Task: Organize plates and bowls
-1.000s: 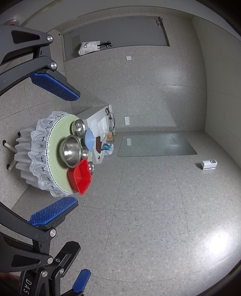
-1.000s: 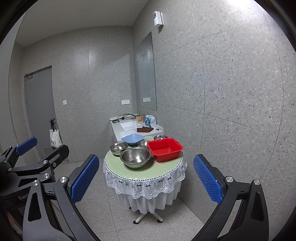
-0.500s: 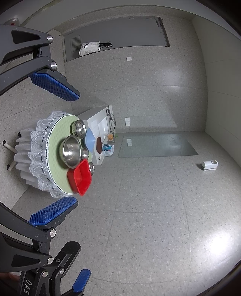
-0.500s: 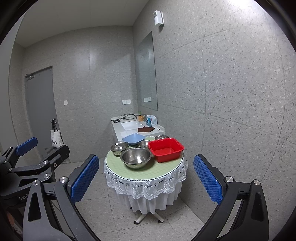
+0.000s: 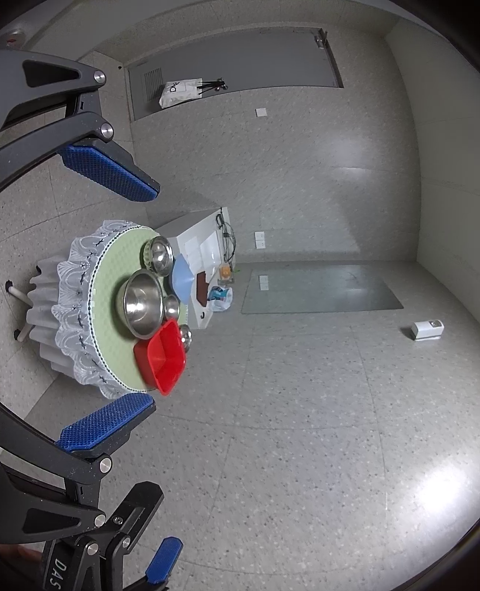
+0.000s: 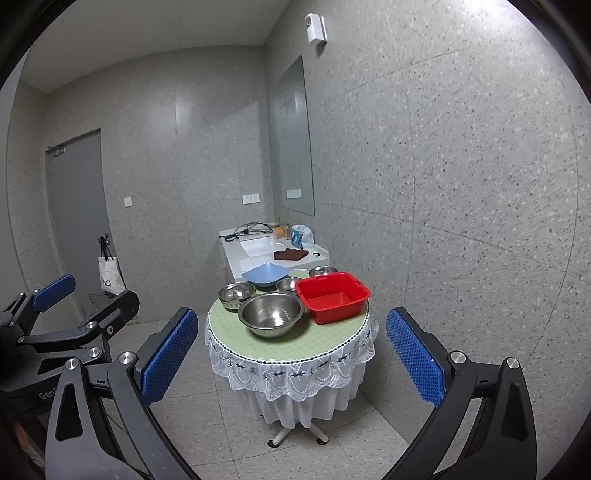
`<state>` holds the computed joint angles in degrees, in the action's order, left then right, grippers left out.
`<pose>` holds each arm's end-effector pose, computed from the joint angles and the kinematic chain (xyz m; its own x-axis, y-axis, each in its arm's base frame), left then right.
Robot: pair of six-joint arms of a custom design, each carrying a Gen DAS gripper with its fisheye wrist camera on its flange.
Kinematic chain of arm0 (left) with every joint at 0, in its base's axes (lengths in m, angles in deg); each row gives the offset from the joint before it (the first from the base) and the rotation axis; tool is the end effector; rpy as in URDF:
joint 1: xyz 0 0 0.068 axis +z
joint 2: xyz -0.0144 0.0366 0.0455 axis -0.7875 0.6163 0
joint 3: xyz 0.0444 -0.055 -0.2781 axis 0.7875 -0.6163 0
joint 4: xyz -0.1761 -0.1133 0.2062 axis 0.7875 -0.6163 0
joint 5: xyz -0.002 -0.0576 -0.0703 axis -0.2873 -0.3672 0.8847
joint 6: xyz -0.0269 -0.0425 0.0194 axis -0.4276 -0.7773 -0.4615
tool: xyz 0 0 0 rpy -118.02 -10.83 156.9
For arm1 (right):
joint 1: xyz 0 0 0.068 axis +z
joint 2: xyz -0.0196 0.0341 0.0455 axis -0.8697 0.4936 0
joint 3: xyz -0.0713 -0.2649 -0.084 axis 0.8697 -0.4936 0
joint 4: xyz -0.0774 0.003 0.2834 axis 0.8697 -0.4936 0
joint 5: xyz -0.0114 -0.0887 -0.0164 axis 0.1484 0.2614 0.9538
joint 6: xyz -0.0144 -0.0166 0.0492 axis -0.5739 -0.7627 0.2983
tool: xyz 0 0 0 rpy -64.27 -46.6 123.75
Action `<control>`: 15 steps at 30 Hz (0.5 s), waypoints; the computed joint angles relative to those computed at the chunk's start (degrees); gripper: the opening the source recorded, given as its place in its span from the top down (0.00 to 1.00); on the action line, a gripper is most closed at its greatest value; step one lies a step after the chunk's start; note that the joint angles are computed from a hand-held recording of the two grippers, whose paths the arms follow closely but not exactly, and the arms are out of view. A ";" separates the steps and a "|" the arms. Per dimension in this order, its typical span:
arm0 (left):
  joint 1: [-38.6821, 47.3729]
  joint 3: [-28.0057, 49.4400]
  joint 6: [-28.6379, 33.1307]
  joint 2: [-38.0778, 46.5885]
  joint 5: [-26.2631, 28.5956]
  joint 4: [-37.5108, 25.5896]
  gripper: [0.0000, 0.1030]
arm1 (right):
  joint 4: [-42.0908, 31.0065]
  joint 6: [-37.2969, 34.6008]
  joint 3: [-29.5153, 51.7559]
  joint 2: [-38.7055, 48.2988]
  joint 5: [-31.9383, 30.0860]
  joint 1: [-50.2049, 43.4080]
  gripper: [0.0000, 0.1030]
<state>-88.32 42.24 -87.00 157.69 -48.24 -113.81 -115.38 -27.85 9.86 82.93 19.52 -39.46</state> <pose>0.2507 -0.1562 0.4297 -0.2799 -0.0161 -0.9599 -0.0964 0.9953 0.0115 0.2479 0.0868 0.4358 -0.4320 0.0226 -0.9016 -0.0916 0.9934 0.0688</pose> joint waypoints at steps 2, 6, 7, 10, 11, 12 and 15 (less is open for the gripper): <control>3.17 0.34 1.20 1.27 3.43 1.49 0.01 | 0.93 0.15 0.49 1.80 0.05 -0.15 0.00; 10.38 2.01 3.55 4.77 11.13 3.80 0.01 | 2.89 0.69 2.15 6.68 0.08 -0.56 0.00; 12.81 2.64 4.29 6.14 13.66 4.58 0.01 | 3.60 1.03 2.68 8.29 0.24 -0.61 0.00; 18.95 6.49 6.38 11.12 20.56 5.75 0.01 | 5.42 2.22 4.39 12.95 1.20 -0.77 0.00; 21.06 8.20 7.24 13.12 22.96 6.05 0.01 | 5.96 2.65 5.08 14.50 1.50 -0.82 0.00; 23.08 10.44 8.04 15.44 25.13 5.88 0.01 | 6.54 3.21 5.72 16.06 1.90 -0.77 0.00; 28.97 18.91 10.49 23.73 32.27 4.82 0.01 | 7.91 4.94 8.75 21.67 3.07 -0.75 0.00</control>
<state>-59.35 61.15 -76.50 181.41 -15.97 -109.00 -107.47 -22.92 18.61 104.59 22.59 -40.21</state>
